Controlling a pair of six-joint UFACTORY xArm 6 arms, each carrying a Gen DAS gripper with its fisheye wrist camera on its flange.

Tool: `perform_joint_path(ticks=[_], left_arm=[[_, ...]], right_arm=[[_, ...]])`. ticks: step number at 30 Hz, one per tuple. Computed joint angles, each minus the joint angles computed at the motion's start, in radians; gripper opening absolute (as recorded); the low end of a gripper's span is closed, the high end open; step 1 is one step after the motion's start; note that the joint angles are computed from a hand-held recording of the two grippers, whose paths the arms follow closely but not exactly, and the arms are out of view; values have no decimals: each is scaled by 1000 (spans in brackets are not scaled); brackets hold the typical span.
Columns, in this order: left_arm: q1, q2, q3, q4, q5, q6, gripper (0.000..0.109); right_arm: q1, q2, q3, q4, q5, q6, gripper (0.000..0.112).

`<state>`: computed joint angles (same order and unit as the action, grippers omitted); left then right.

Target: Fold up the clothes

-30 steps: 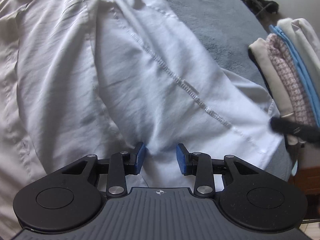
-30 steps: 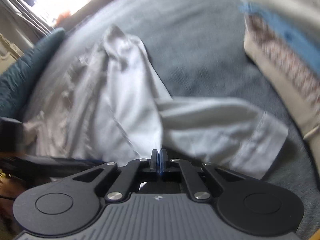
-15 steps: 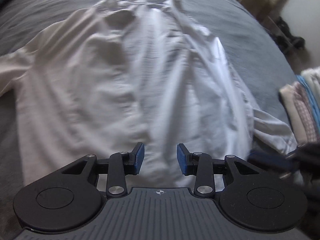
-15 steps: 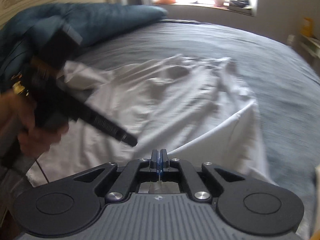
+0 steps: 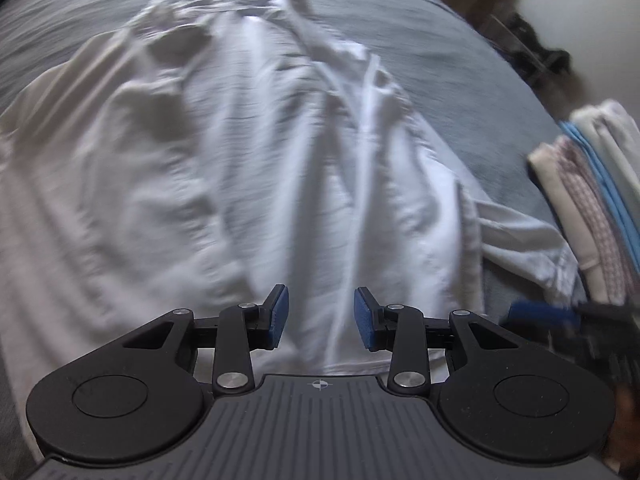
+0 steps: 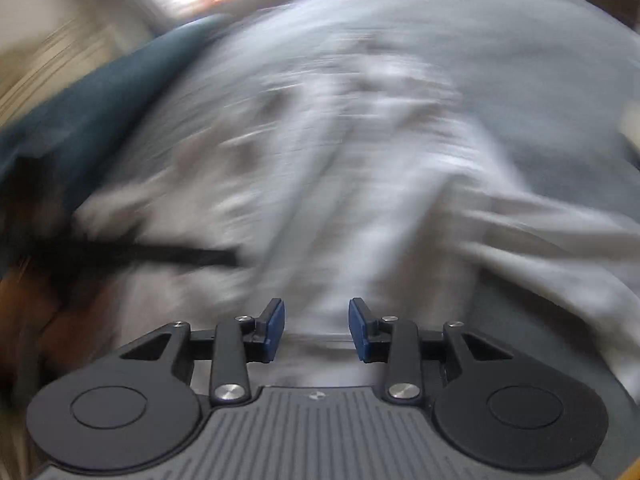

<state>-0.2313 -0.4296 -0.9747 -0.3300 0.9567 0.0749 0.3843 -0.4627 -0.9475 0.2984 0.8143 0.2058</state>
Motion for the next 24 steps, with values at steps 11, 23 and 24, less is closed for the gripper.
perform_joint_path(ticks=[11, 23, 24], left_arm=[[-82, 82, -45, 74, 17, 29, 36], [-25, 195, -270, -238, 116, -1, 36], [-6, 203, -283, -285, 132, -16, 36]], right_arm=[[-130, 83, 78, 179, -56, -89, 4], [-290, 68, -141, 357, 79, -331, 1], [-301, 90, -182, 397, 114, -383, 1]])
